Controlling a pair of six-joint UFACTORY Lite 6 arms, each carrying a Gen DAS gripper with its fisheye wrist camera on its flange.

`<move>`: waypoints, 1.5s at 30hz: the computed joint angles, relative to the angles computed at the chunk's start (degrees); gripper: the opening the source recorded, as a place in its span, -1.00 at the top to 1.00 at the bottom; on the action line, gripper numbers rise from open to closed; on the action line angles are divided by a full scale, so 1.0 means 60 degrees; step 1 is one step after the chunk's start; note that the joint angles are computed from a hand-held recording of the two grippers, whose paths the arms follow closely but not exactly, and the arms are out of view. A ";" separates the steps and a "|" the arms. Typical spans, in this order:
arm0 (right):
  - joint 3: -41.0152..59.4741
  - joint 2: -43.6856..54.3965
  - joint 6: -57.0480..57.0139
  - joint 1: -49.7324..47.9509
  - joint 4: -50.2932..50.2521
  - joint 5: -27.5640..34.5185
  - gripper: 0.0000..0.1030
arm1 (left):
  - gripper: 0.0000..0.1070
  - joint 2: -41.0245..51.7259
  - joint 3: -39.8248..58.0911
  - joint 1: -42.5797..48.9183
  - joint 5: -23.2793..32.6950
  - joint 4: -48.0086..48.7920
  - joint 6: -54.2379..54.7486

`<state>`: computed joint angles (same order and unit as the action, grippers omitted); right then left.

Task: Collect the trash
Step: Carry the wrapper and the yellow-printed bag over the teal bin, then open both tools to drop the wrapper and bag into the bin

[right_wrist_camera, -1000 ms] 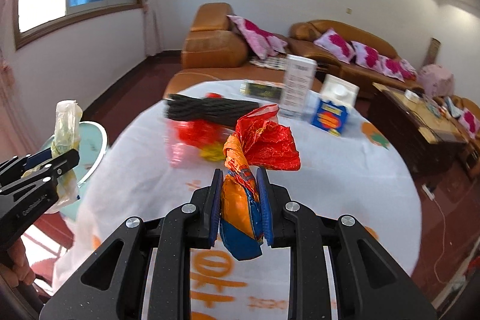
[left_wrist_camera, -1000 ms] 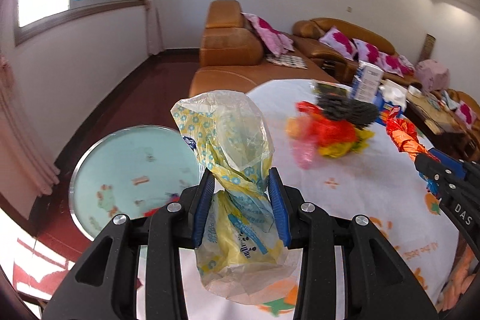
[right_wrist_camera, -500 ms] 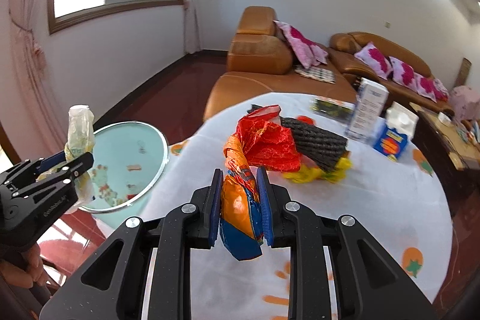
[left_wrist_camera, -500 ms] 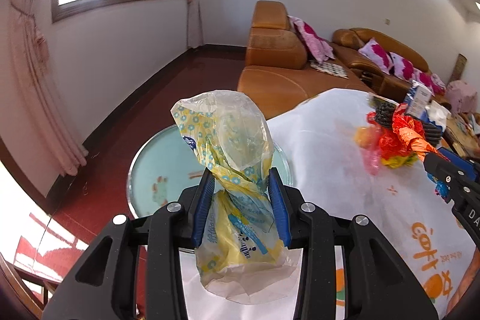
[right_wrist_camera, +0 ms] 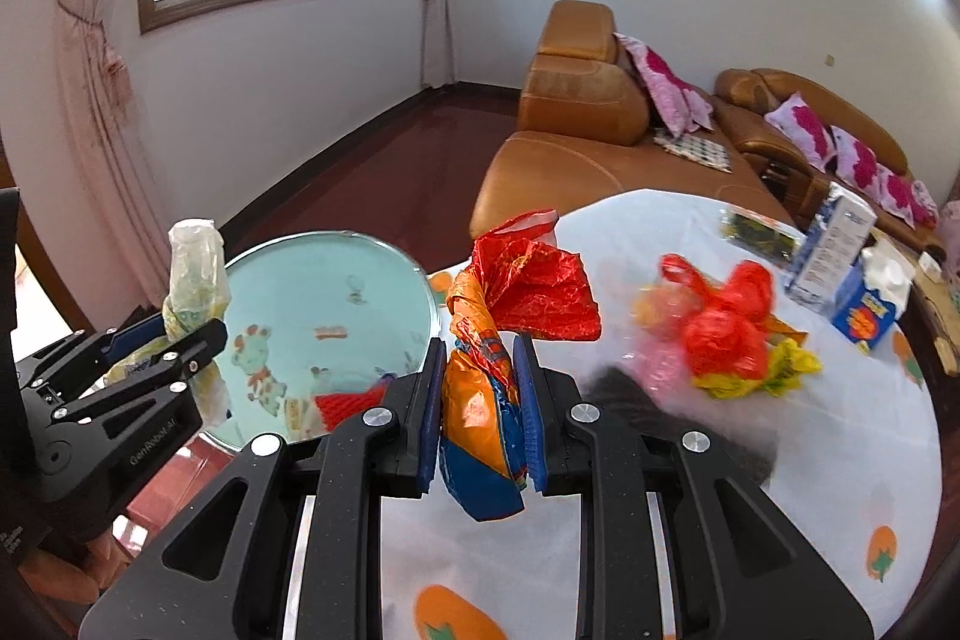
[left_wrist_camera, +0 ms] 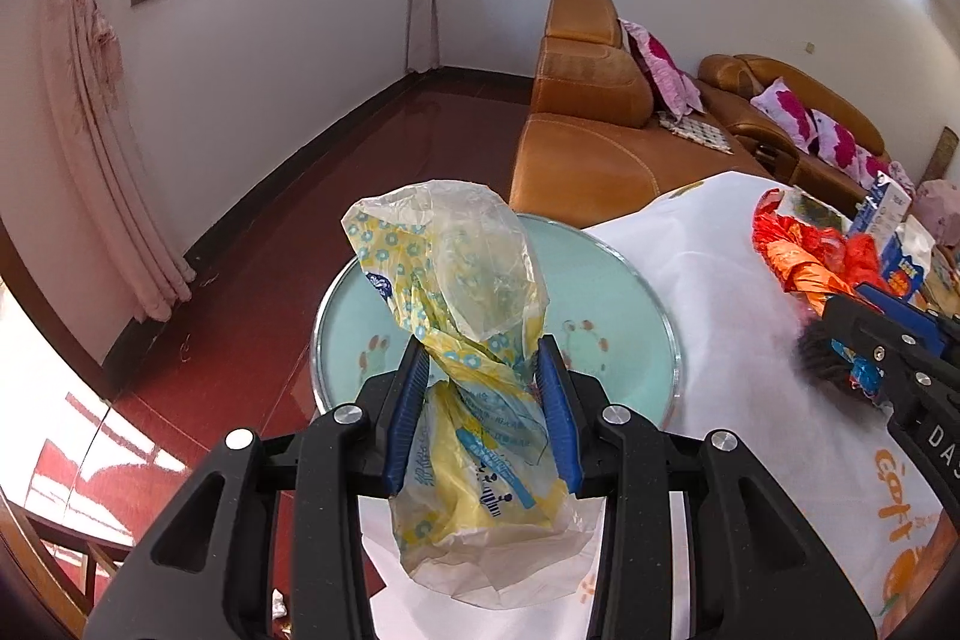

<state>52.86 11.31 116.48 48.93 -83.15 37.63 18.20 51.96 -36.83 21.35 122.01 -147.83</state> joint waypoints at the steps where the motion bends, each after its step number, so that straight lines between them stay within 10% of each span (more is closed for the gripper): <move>1: 0.0098 0.0130 0.0008 -0.0057 -0.0081 -0.0088 0.54 | 0.31 0.0084 0.0043 0.0116 -0.0059 0.0184 -0.0131; 33: 0.3065 0.3267 0.1360 -0.1702 -0.2107 -0.3974 0.38 | 0.28 0.2105 0.1921 0.0853 -0.0975 -0.0070 0.0636; 45: 0.1742 0.1840 0.1990 -0.1466 -0.2330 -0.3258 -0.07 | -0.48 0.1255 0.1261 0.0418 -0.0239 -0.1737 0.1832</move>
<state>63.31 22.35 128.42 40.13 -97.13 18.08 25.73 59.52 -34.33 19.91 111.58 -136.84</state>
